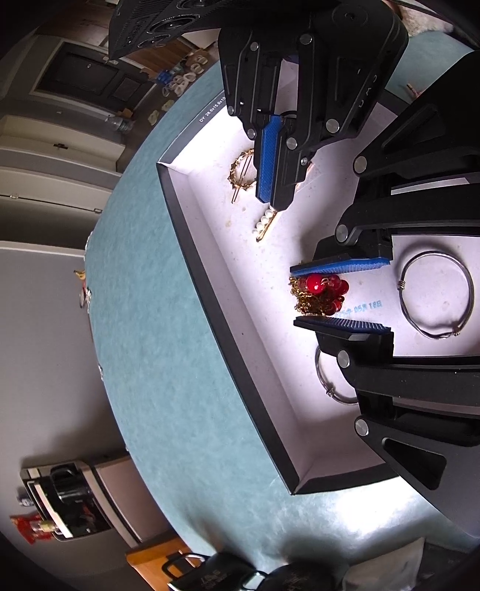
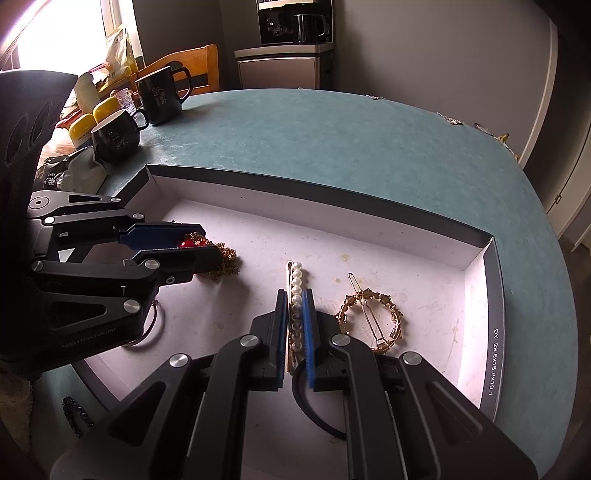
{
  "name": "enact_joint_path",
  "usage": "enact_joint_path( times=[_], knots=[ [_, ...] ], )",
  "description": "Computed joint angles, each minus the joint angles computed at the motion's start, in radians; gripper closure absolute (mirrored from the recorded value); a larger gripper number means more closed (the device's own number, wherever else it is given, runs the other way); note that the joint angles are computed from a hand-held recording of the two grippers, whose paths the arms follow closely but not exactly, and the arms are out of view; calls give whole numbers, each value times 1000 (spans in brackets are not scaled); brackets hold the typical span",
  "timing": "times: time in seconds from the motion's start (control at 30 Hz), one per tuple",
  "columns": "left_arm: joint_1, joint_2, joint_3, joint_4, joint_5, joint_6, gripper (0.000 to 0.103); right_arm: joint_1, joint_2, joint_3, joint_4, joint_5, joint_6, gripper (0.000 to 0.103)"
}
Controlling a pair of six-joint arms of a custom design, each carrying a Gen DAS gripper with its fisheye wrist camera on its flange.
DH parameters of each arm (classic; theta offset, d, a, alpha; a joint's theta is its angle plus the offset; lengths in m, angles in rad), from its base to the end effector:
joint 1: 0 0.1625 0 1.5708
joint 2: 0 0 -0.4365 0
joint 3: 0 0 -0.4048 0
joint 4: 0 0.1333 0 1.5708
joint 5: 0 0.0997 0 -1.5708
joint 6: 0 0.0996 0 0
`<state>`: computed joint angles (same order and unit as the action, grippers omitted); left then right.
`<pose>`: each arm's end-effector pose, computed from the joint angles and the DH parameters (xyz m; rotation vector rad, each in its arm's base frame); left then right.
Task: Organize jewelry
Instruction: 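Carry the necklace and pearl pin into the box and open both tools, then withdraw both open tools from the box toward the remaining bracelets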
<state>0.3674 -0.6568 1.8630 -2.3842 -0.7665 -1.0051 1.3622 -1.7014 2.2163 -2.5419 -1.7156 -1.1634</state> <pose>-0.4450 -0.3910 -0.0512 0.4318 2.3258 -0.6844 0.0276 -0.4437 0.3514 1.2089 -2.4366 0.3636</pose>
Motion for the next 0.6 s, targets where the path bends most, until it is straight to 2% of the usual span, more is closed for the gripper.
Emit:
enact_joint_path(
  times=[0.07, 0.2, 0.27, 0.33, 0.43, 0.6],
  knots=[
    [-1, 0, 3, -8, 0, -2, 74, -2, -5, -1, 3, 8, 0, 95],
    [-1, -1, 7, -17, -2, -5, 73, -9, -17, -7, 8, 32, 3, 94],
    [-2, -2, 9, -21, -2, -9, 70, -14, -20, -11, 7, 45, 11, 91],
    [-3, -4, 12, -24, 1, -13, 64, -18, -21, -15, 3, 58, 20, 73],
    [-8, -5, 15, -23, 12, -21, 54, -22, -22, -21, -4, 74, 34, 56],
    [-18, -7, 18, -18, 36, -34, 38, -34, -33, -25, -24, 115, 49, 39]
  ],
)
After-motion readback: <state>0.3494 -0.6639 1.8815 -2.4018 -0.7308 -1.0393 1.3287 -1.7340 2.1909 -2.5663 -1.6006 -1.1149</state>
